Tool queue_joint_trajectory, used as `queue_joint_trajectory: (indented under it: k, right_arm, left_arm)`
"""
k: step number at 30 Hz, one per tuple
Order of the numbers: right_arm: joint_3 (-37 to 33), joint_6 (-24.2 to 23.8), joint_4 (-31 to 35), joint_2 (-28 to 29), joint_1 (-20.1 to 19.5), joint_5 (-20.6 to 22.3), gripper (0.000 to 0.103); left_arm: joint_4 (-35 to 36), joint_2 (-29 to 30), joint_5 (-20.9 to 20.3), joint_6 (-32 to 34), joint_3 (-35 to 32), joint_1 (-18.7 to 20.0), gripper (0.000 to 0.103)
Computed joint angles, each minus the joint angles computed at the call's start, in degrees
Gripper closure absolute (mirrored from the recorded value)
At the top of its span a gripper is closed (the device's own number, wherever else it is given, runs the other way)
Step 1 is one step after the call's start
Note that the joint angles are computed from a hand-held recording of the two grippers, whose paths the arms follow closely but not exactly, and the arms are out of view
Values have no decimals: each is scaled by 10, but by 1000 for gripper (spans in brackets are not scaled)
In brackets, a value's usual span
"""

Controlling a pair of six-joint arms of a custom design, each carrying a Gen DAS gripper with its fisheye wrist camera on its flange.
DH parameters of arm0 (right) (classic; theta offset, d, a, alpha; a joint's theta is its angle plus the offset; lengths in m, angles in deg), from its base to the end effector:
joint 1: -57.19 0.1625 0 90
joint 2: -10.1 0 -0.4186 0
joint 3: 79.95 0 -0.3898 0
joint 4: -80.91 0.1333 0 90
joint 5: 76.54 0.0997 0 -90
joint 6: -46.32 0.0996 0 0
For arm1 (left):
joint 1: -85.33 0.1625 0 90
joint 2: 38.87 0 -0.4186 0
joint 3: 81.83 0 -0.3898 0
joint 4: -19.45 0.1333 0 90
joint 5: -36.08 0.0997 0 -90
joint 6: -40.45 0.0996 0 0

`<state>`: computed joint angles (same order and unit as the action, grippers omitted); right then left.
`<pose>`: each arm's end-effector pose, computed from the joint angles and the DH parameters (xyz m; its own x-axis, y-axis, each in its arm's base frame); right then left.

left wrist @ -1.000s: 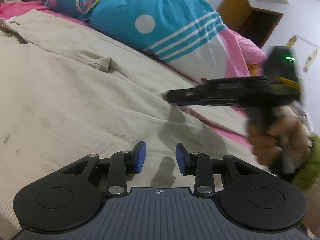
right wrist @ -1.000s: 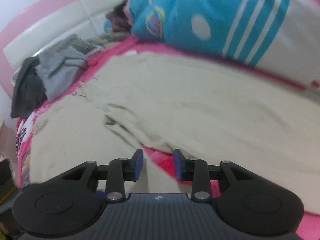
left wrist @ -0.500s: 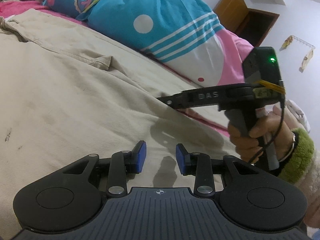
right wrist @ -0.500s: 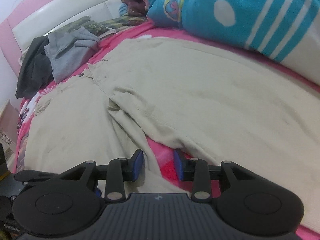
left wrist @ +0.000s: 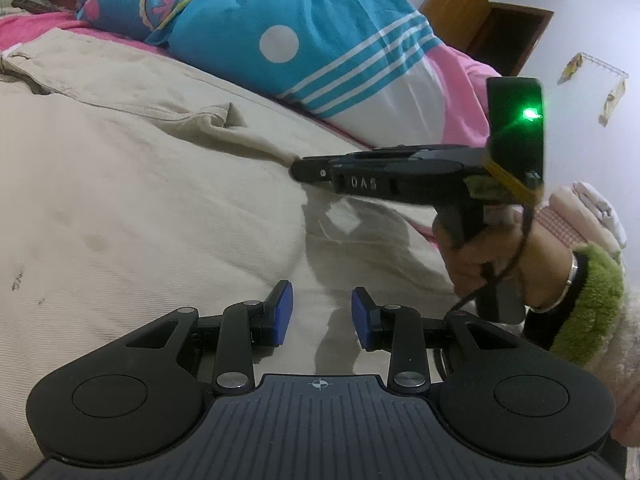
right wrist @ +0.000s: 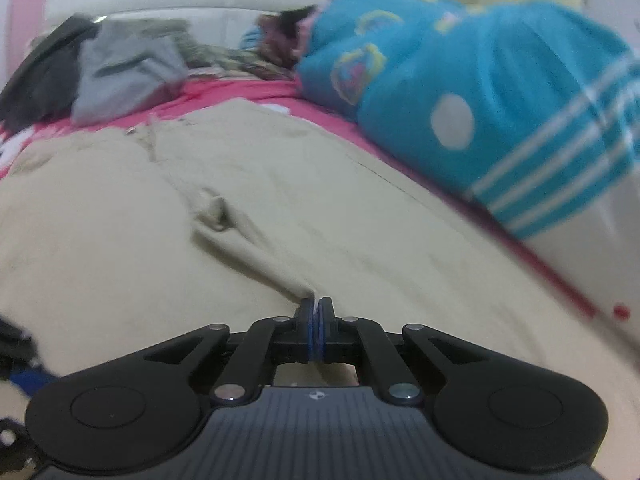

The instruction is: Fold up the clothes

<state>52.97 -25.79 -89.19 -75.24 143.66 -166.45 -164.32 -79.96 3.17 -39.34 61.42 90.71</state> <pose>0.1064 -0.4420 0.2616 -0.3560 -0.7823 0.5112 -0.9339 0.3163 -0.1664 -0.3024 -0.2464 -0.0115 -0.9568 0.0066 -0.2908 0.2445 0.5601 -0.7915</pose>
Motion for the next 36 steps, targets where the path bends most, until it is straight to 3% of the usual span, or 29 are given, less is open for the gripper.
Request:
queue_joint_trajectory:
  k: [4,8,13,16,18,20,22,26,29,31,33,35,36]
  right_arm:
    - [-27,83,25,-32,-19,26,92]
    - [-71,137,151,-87,-49,47,90]
    - [-80,77,311,-154,-93,68,90]
    - [-62,47,301,-164,-112,31,91]
    - [-49,41,223,-160,-143,14,93]
    - [-48,80,141,-155,-167,2,92]
    - [-61,143,111,-161,-184,-1,91]
    - [-51,128,198,-218,-193,54,90]
    - [-37,85,269,-232,-169,77,90]
    - [-30,71,302,-226,-153,80,90]
    - [-21,67,300,-221,-151,56,90]
    - [-10,61,286,-232,-174,47,91]
    - [-11,54,301,-253,-210,73,93]
  left_arm:
    - [7,-2,1,-5,2,-4,70]
    - [10,-3,0,-8,3,-6,70]
    - [18,-6,1,-8,1,-6,70]
    - [24,-8,1,-7,0,-5,70]
    - [27,-9,0,-7,-2,-4,70]
    - [25,-8,1,-5,-2,-5,70]
    - [24,-6,2,-1,-2,-5,70]
    - [41,-12,0,-4,-6,-5,70]
    - [78,-24,-6,-16,-12,-6,70]
    - [104,-30,-7,-26,-15,-9,70]
    - [114,-32,-8,-31,-15,-12,70]
    - [101,-31,-9,-28,-11,-13,70]
    - [90,-30,-9,-25,-7,-13,70]
